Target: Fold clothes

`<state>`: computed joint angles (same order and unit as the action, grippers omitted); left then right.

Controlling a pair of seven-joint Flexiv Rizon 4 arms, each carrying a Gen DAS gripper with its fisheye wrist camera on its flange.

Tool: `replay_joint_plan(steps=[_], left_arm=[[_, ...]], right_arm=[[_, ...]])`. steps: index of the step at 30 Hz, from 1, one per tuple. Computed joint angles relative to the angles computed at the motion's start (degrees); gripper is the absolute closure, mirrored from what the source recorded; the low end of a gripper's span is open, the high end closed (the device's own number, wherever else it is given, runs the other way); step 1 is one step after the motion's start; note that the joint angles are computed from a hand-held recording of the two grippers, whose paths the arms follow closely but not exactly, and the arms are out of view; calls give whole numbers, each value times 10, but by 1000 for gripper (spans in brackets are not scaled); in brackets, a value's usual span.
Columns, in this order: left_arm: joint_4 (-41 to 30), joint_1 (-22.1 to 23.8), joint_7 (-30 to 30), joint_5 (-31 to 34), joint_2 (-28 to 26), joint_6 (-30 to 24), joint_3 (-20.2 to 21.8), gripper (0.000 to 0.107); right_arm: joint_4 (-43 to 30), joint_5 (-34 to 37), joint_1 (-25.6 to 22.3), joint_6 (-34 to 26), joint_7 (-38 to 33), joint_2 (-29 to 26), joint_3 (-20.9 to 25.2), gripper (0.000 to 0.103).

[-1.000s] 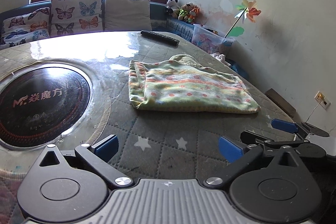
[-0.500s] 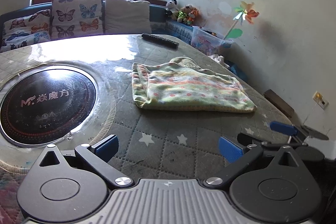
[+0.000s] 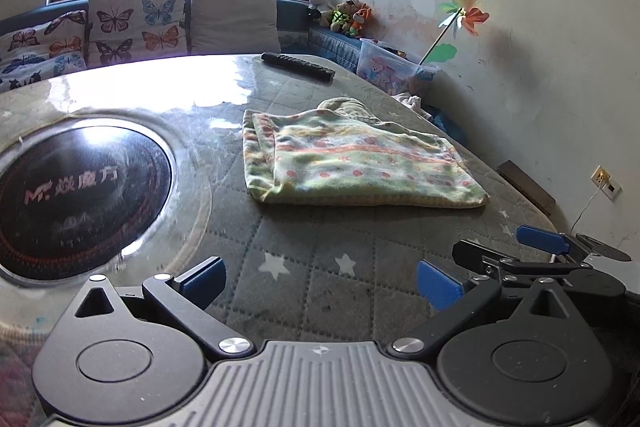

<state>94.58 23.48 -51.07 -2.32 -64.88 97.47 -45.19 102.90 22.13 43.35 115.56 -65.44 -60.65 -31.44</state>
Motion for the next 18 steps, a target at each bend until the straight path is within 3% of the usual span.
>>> replay_joint_plan(steps=[5, 18], left_arm=[[-22, -9, 7, -11, -1, -19, 4, 4], [-71, -32, 57, -72, -15, -55, 11, 4]], right_arm=[[-11, 7, 24, -31, 18, -13, -34, 0], [-27, -50, 20, -63, 95, -31, -56, 0]])
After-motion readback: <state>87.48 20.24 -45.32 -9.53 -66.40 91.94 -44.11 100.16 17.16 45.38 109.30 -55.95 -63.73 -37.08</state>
